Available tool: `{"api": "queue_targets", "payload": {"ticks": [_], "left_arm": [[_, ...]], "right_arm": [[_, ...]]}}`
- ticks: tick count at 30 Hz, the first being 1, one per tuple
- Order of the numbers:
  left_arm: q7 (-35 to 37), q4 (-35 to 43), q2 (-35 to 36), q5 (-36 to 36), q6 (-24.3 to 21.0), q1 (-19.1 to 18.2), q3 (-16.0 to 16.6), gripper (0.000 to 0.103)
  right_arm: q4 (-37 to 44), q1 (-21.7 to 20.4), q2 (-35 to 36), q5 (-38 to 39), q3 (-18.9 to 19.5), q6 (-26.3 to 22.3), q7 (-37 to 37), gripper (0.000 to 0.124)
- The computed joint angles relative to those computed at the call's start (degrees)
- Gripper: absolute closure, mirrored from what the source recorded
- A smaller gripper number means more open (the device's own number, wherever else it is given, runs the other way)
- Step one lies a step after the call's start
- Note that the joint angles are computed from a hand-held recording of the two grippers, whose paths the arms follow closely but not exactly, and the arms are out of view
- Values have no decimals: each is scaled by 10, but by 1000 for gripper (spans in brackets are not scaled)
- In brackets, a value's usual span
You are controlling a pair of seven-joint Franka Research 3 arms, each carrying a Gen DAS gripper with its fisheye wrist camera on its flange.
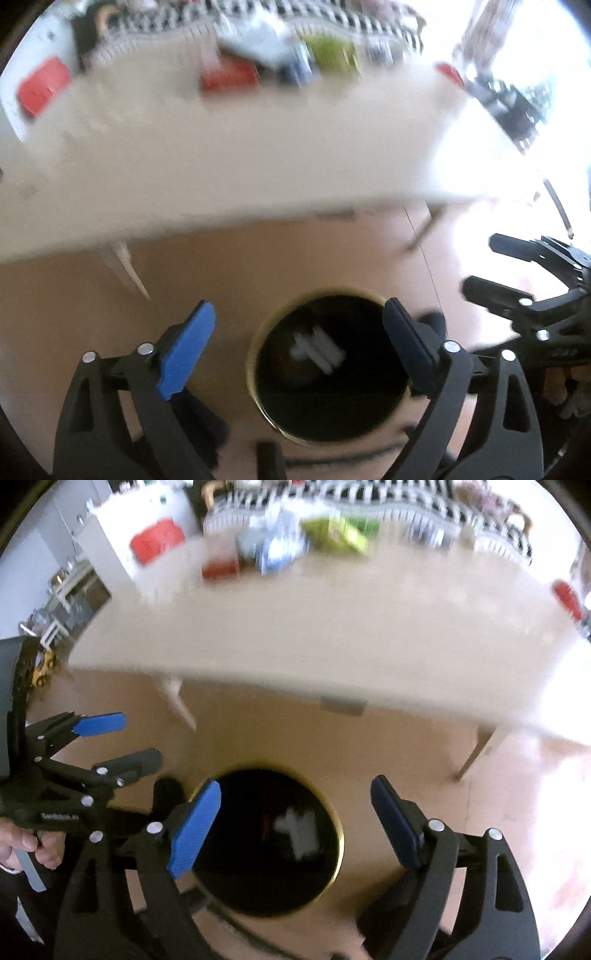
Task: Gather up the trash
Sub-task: 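Move both tools back over the table toward the trash pile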
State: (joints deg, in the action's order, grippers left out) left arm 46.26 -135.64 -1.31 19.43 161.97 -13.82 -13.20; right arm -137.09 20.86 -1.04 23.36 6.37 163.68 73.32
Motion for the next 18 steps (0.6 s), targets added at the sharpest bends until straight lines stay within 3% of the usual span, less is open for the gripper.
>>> {"api": "queue_targets", "payload": {"ticks": [2,6,13,18], "left_arm": [[-100,24,-6,124,-18,16,2,11],[-155,90,15,231,-63,29,9,9],[-139,219,114,255,-109,21,36,8],[-110,301,195,234,-145,6,57,8]], "right_arm": [[14,-4,1,-23,-2,26,17,38],[77,-11,33,-45,-7,43,38,35],[252,-16,148,-81,-20,-2,74,35],[399,14,260,-165,-56,-49,131,34]]}}
